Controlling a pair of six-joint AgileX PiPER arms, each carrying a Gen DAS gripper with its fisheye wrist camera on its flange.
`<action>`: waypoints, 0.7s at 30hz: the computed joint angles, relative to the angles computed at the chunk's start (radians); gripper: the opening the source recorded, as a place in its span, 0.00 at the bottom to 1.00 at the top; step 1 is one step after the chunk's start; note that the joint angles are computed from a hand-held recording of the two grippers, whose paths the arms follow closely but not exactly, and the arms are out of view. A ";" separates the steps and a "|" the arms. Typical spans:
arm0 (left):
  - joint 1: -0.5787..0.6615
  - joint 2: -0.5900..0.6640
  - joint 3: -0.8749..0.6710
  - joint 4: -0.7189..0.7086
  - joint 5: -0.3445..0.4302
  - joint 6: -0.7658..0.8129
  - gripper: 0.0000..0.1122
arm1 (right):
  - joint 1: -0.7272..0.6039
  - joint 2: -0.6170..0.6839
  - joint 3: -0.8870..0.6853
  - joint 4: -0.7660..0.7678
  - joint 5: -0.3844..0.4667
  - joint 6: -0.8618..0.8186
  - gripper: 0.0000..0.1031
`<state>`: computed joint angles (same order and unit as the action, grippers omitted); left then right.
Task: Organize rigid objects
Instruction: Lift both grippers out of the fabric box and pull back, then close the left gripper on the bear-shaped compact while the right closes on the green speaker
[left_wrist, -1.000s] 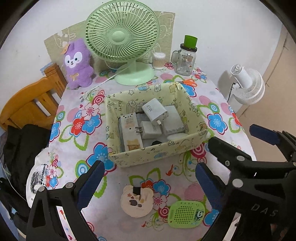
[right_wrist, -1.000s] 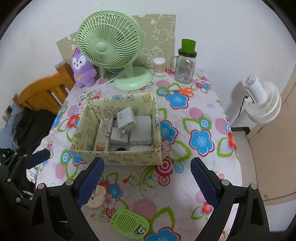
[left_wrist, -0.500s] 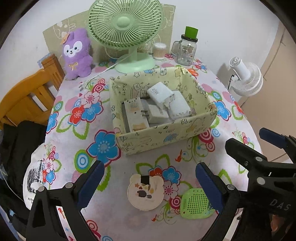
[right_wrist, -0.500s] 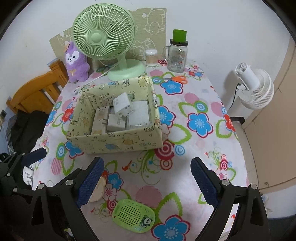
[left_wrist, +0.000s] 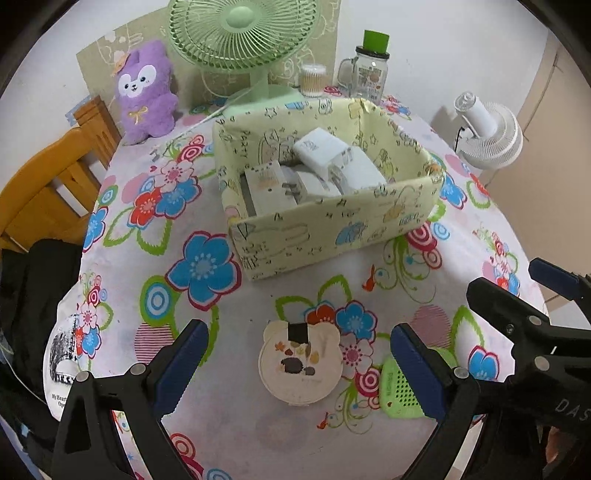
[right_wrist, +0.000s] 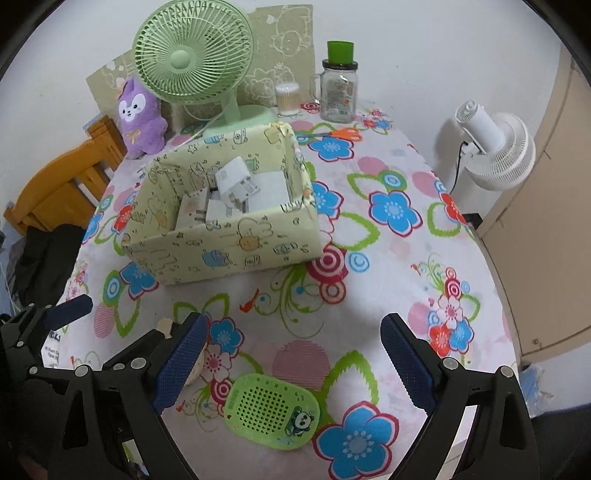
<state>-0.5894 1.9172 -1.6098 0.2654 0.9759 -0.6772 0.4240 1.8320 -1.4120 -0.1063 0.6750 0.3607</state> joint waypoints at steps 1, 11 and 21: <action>0.000 -0.001 0.010 0.001 -0.007 0.002 0.89 | 0.004 -0.001 0.009 -0.011 -0.004 0.013 0.93; 0.010 0.017 0.090 -0.010 -0.071 0.027 0.89 | 0.027 0.008 0.098 -0.025 -0.076 0.067 0.93; 0.026 0.064 0.131 -0.044 -0.124 0.055 0.89 | 0.040 0.057 0.130 0.005 -0.095 0.128 0.93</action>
<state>-0.5636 1.9810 -1.4787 0.2209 0.8524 -0.6221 0.4640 1.8892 -1.2817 -0.1013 0.5796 0.4890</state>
